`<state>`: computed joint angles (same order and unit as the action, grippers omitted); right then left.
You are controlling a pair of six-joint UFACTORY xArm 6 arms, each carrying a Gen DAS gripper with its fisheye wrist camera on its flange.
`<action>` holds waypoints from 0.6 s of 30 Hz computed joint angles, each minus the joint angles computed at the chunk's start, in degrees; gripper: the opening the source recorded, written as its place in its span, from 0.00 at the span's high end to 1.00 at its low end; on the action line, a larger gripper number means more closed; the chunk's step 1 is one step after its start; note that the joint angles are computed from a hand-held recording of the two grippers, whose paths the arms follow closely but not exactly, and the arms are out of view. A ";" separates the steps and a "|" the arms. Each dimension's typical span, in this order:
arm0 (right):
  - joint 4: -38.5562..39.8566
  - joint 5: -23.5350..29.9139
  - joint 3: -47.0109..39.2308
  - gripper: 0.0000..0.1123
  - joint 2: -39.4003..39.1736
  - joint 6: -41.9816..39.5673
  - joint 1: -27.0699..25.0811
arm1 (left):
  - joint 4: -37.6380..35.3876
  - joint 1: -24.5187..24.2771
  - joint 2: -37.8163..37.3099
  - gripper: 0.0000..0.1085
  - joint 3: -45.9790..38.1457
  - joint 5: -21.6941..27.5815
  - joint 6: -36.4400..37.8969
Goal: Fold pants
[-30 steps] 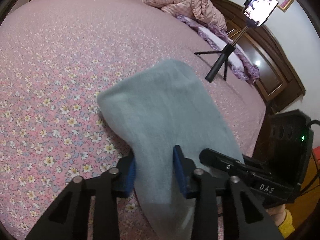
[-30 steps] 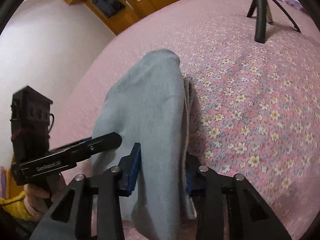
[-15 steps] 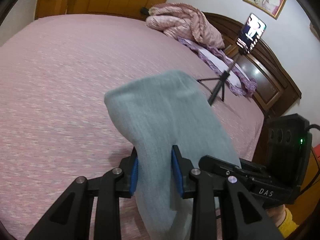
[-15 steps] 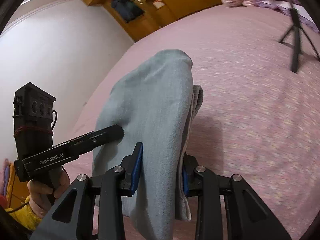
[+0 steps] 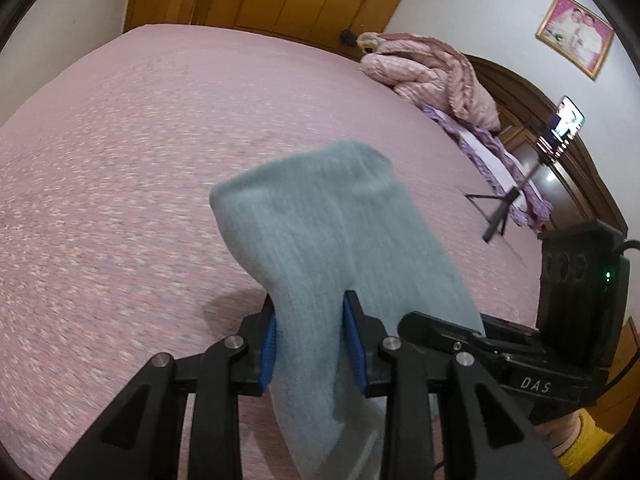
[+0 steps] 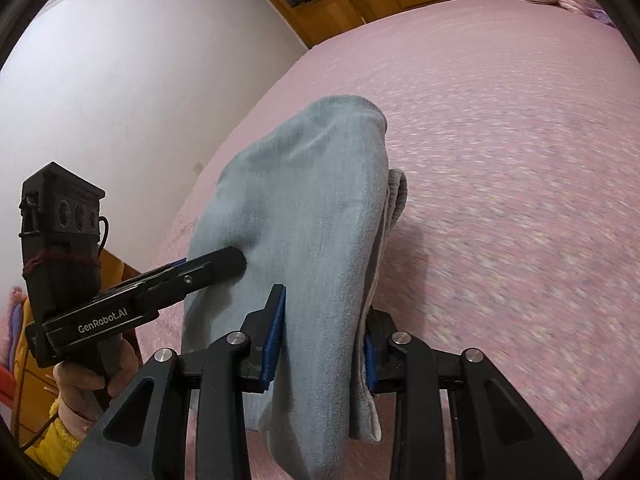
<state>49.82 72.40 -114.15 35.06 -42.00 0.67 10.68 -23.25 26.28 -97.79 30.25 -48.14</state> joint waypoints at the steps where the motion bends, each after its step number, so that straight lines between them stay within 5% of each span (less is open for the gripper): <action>1: -0.20 0.05 -1.87 0.70 1.52 0.70 0.65 | -0.60 0.75 -0.51 0.71 1.12 -0.69 0.53; 12: -4.79 -5.76 -5.89 0.70 5.15 7.93 8.60 | -8.67 6.32 2.20 0.69 2.08 -3.20 11.19; 18: -6.60 -6.53 -5.11 0.66 5.73 9.12 9.78 | -4.37 6.77 4.88 0.56 -0.24 -0.49 8.82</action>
<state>43.22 65.87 -119.26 40.79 -32.88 10.45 6.31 -16.48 31.16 -98.03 29.77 -39.32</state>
